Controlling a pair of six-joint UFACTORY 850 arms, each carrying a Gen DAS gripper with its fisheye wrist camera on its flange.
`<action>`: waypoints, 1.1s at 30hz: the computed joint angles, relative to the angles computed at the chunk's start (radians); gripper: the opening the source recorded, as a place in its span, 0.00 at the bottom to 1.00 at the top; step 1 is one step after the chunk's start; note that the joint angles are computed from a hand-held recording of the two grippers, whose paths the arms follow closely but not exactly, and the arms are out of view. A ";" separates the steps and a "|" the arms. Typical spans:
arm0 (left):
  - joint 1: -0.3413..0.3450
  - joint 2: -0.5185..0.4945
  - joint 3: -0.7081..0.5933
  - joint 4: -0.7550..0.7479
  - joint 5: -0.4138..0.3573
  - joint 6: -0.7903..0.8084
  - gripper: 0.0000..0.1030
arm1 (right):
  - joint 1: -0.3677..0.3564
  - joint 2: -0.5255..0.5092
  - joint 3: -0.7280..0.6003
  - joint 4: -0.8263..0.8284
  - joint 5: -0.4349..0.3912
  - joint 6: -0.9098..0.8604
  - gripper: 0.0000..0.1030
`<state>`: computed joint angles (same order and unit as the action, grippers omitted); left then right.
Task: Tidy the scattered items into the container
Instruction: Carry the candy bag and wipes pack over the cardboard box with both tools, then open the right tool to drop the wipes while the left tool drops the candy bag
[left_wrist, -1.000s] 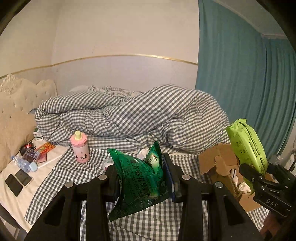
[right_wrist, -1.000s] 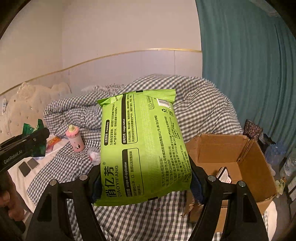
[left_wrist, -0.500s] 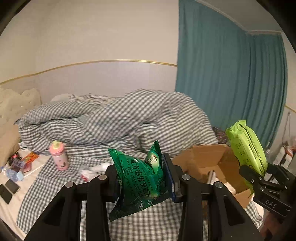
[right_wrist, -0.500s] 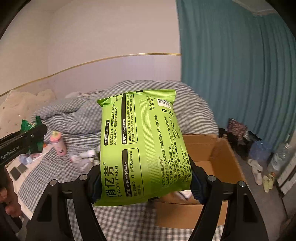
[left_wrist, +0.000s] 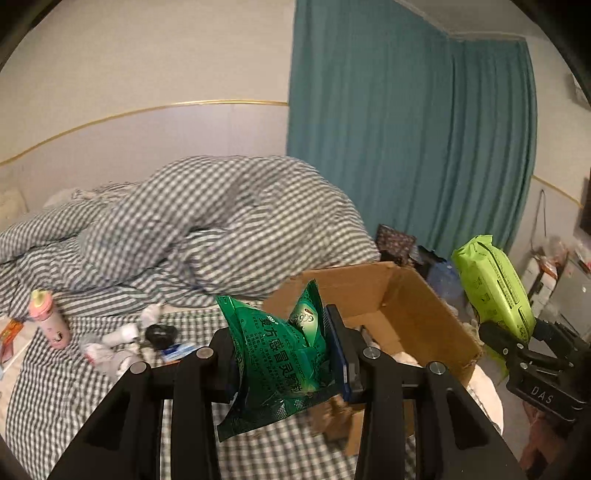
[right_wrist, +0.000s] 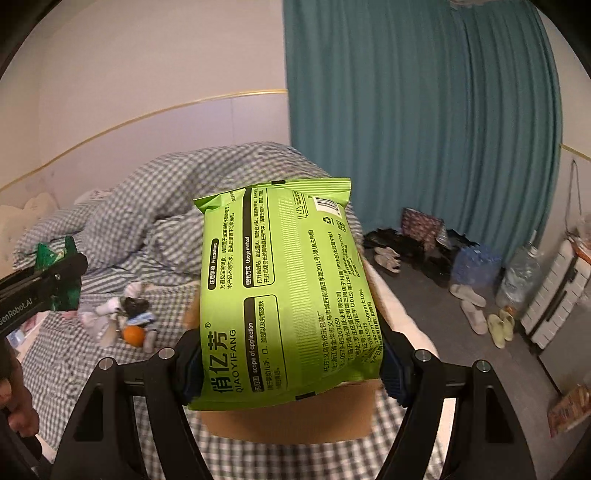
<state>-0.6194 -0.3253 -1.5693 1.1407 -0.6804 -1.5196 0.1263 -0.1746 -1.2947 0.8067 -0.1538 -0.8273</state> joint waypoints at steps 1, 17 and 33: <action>-0.003 -0.019 -0.022 -0.006 0.004 0.013 0.38 | -0.010 -0.002 0.000 -0.027 -0.002 0.028 0.72; 0.011 -0.224 -0.250 -0.146 0.048 0.205 0.38 | -0.053 -0.197 -0.172 -0.264 -0.105 0.246 0.72; 0.054 -0.328 -0.350 -0.256 0.072 0.316 0.38 | -0.026 -0.298 -0.258 -0.520 -0.064 0.452 0.86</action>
<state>-0.5653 -0.6536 -1.9194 0.8842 -0.6089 -1.2034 0.1000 -0.4731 -1.5528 0.2867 -0.2182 -0.3756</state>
